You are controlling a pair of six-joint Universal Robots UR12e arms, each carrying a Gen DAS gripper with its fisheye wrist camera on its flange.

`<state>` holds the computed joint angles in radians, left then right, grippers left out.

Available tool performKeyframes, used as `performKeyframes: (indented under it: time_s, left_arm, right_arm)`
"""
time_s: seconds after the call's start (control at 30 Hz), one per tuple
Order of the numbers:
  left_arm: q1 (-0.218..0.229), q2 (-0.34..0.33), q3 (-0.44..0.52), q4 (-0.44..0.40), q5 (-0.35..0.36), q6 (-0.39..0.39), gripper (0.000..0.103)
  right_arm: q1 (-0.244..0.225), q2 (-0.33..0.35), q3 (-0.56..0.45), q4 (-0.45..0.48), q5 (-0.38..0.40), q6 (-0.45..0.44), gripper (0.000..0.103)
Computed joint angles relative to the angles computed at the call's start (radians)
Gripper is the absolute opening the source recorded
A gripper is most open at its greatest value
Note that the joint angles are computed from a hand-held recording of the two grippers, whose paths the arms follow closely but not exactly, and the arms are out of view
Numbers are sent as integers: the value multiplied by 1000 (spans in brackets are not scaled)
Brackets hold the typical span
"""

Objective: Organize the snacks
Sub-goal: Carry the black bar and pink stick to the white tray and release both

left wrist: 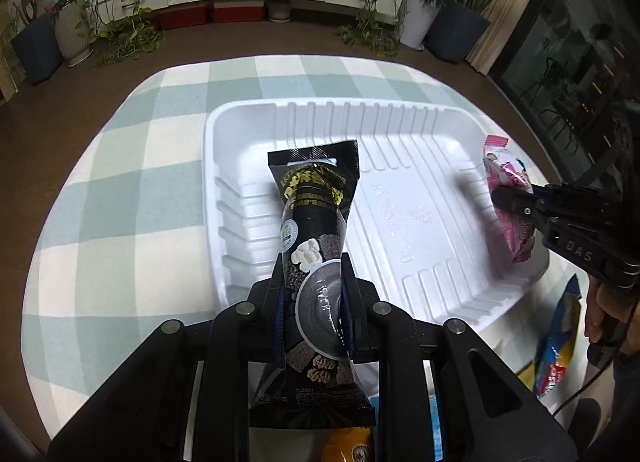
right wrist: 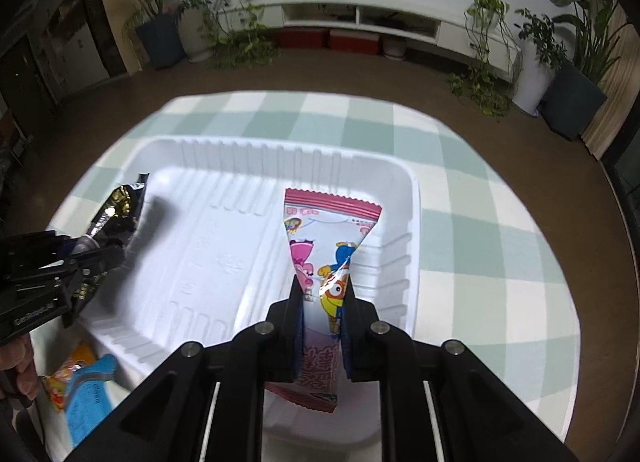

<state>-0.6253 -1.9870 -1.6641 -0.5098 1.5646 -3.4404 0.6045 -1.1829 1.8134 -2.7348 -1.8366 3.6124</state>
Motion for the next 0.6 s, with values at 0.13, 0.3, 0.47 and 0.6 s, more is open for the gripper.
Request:
performKeyframes:
  time_s: [0.13,0.3,0.47,0.6]
  left_arm:
    - [-12,-19,10,-20,29,18,23]
    - [-20,-25,11,-15,49,20,24]
    - [-24,-27,25,-45,68,34,24]
    - [-23,-22,24,-54,68,21,24]
  right_arm:
    - [-8,6,7,23,0,37,16]
    - [-1,9,10,28,-20,27,18]
    - [4,10,14,29,-6,33,26]
    - [7,8,15,21,-8,36,28]
